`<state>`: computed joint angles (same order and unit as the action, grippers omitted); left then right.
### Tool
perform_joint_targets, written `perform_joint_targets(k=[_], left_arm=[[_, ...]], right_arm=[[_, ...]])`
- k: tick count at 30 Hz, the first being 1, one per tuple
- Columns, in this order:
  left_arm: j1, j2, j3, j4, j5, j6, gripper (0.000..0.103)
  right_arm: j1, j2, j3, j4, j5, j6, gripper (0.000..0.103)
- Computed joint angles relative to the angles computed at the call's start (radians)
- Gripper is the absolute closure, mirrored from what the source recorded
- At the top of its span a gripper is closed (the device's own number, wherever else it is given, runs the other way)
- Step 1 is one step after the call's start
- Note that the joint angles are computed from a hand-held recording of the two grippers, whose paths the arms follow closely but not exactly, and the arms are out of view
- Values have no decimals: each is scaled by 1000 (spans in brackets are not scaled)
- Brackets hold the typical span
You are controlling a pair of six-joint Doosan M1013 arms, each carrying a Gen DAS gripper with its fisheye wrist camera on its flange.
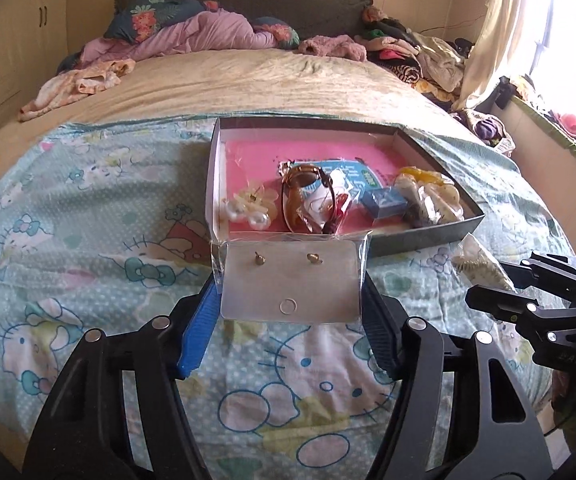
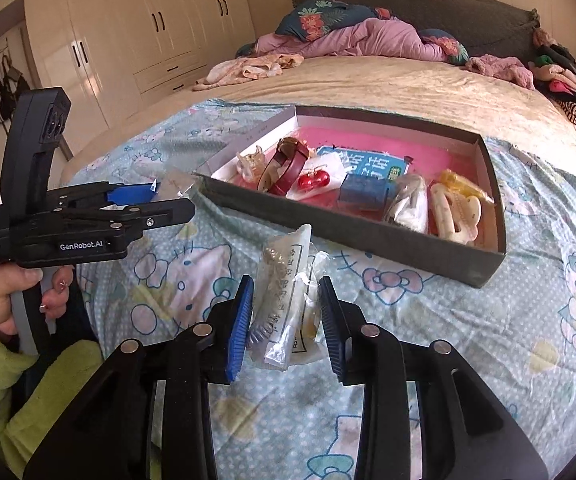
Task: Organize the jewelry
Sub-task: 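Grasp the white earring card with the left tool while the right tool grasps the clear packet, then carry the earring card and clear packet into the pink-lined box and open both tools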
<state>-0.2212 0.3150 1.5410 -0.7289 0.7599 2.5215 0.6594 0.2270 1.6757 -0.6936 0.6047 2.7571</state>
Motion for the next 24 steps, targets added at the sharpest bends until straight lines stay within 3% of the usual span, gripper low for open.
perform_joint_targets(k=[24], left_arm=[[-41, 74, -118, 55, -4, -79, 46]], right_arm=[[-84, -6, -28, -166, 23, 77, 71]])
